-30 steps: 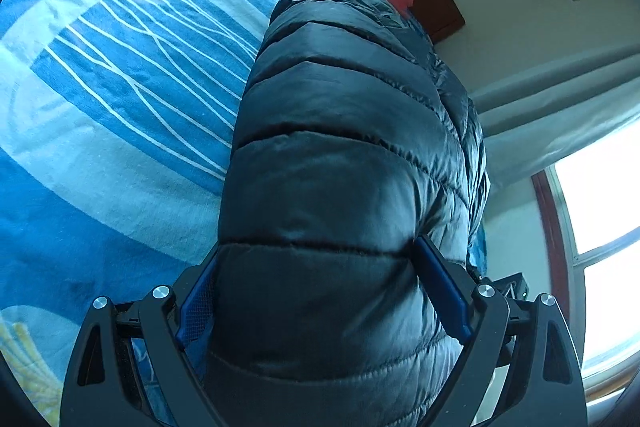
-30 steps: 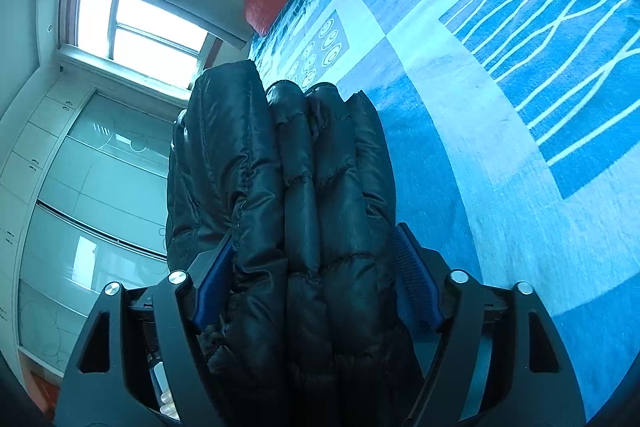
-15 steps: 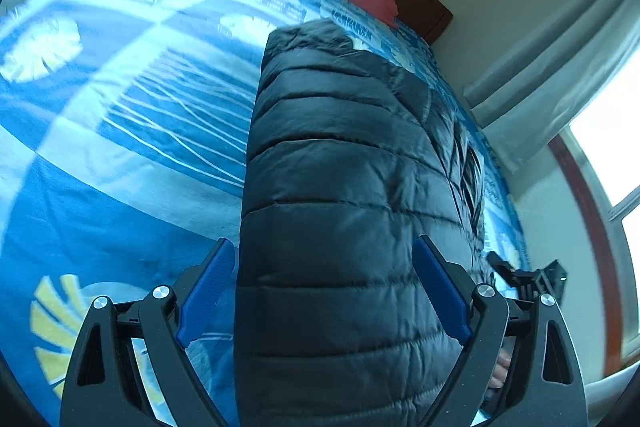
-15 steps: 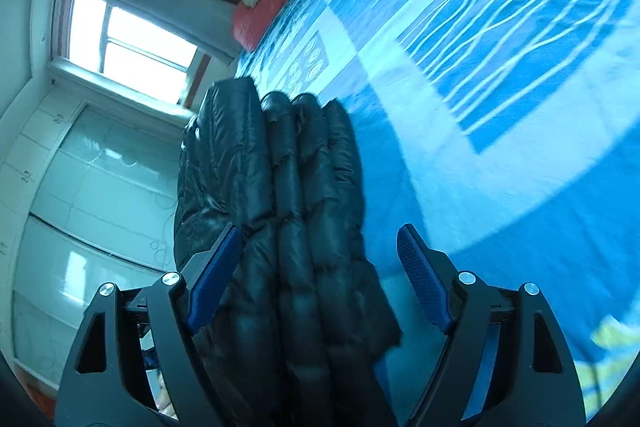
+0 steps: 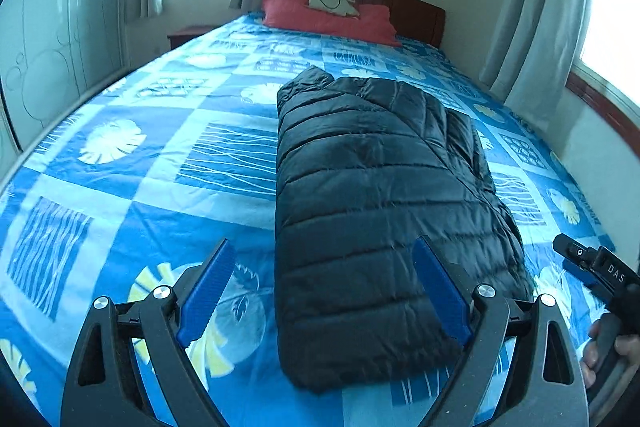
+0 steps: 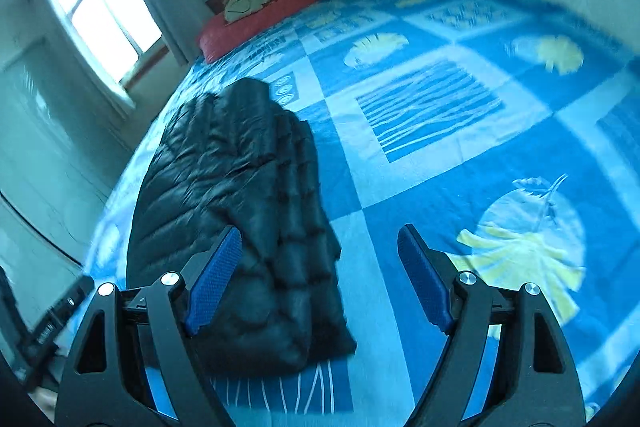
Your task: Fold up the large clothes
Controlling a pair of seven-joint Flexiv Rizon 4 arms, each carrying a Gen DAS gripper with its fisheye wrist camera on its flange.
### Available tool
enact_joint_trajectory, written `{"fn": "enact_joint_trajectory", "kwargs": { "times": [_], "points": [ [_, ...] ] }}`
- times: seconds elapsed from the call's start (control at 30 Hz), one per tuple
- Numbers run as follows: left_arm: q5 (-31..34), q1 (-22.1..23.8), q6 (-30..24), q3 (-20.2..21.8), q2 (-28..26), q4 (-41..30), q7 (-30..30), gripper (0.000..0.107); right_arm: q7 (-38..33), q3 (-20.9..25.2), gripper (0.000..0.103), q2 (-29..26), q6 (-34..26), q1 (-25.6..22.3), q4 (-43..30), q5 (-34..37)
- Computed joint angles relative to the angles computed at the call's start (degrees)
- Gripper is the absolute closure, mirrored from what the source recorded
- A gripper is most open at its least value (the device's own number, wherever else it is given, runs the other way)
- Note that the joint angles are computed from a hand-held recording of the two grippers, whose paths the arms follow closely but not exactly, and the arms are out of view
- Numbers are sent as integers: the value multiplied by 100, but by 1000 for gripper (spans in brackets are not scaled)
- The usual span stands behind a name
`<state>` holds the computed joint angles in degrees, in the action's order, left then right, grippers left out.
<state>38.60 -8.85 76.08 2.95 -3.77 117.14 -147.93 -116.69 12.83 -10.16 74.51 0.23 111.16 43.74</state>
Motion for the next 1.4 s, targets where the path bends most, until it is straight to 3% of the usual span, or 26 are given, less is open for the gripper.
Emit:
{"fn": "enact_joint_trajectory", "kwargs": {
  "times": [0.13,0.37,1.0,1.4],
  "points": [
    [490,-115,-418,-121,311,6,-531,17,323,6,15,367,721,341,559,-659],
    [996,-11,-955,-552,762,83,-1022,17,919,-46,14,803,1517,781,1319,-1566],
    [1050,223,-1205,-1008,1144,320,-1143,17,956,-370,14,1226,1787,1418,1822,-1749],
    [1018,225,-1232,-1037,1154,329,-1128,17,1022,-440,14,1214,1794,1498,1872,-1809]
  ]
}}
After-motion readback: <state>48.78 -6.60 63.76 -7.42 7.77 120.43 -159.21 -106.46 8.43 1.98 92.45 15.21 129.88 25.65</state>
